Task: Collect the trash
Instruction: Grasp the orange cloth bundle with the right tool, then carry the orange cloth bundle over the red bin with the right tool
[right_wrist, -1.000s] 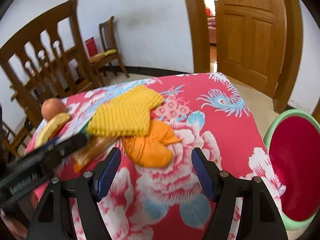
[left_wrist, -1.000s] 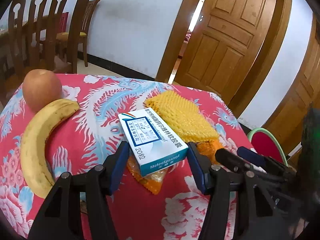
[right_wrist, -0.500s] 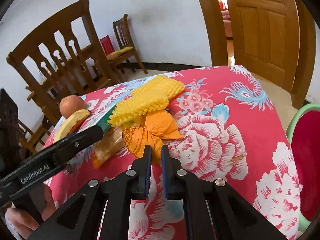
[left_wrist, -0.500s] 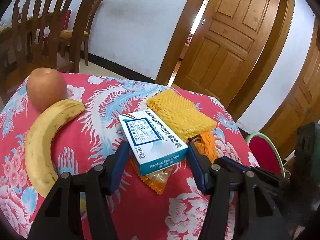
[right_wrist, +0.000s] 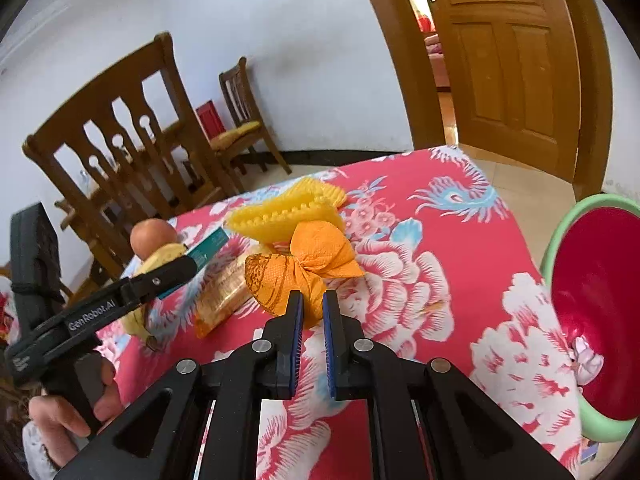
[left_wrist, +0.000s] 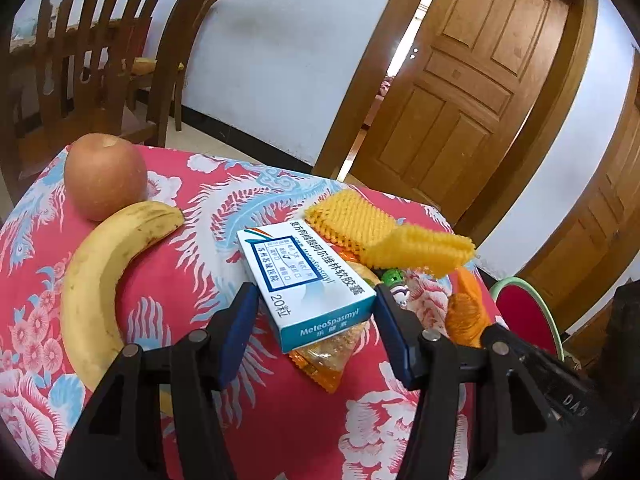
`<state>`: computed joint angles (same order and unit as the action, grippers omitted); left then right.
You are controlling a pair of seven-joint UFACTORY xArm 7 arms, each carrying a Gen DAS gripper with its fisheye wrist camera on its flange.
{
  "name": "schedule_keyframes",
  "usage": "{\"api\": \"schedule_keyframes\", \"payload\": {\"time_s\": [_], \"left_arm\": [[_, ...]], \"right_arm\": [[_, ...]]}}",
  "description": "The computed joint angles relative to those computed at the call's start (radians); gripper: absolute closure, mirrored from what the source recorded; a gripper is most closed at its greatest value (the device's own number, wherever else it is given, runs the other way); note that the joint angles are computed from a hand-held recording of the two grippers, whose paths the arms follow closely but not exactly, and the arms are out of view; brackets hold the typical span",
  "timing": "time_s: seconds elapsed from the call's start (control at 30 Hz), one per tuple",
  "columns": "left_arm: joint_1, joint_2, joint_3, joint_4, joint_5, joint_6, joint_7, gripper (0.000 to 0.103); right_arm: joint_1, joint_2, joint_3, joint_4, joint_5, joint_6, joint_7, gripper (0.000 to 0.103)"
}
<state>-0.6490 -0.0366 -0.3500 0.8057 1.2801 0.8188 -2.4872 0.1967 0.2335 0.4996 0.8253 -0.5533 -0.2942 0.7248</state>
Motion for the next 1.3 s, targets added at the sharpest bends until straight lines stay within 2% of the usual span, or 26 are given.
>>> {"api": "schedule_keyframes", "payload": {"time_s": [0.07, 0.2, 0.33, 0.47, 0.7, 0.9, 1.3], "left_arm": [[-0.004, 0.014, -0.003, 0.016, 0.0, 0.013, 0.02, 0.043], [-0.018, 0.03, -0.002, 0.04, 0.012, 0.034, 0.037, 0.043], [-0.027, 0.031, 0.002, 0.051, 0.039, 0.024, 0.028, 0.043], [-0.031, 0.046, 0.008, 0.08, 0.055, -0.017, 0.03, 0.044], [-0.059, 0.088, 0.013, 0.16, 0.024, 0.013, 0.141, 0.044], [-0.082, 0.14, 0.031, 0.224, 0.017, 0.003, 0.196, 0.043], [-0.152, 0.254, 0.086, 0.358, 0.005, -0.018, 0.279, 0.044]], "right_arm": [[-0.002, -0.012, -0.006, -0.012, -0.001, -0.012, 0.004, 0.093], [-0.079, -0.006, 0.055, -0.005, -0.11, -0.005, 0.079, 0.093], [-0.021, -0.026, 0.004, -0.016, -0.084, -0.008, 0.053, 0.093], [-0.021, -0.037, -0.014, -0.024, -0.094, -0.012, 0.07, 0.093], [-0.01, -0.078, -0.075, -0.056, -0.136, -0.059, 0.129, 0.093], [0.01, -0.104, -0.146, -0.079, -0.197, -0.09, 0.204, 0.093], [0.052, -0.157, -0.264, -0.138, -0.236, -0.144, 0.251, 0.093]]}}
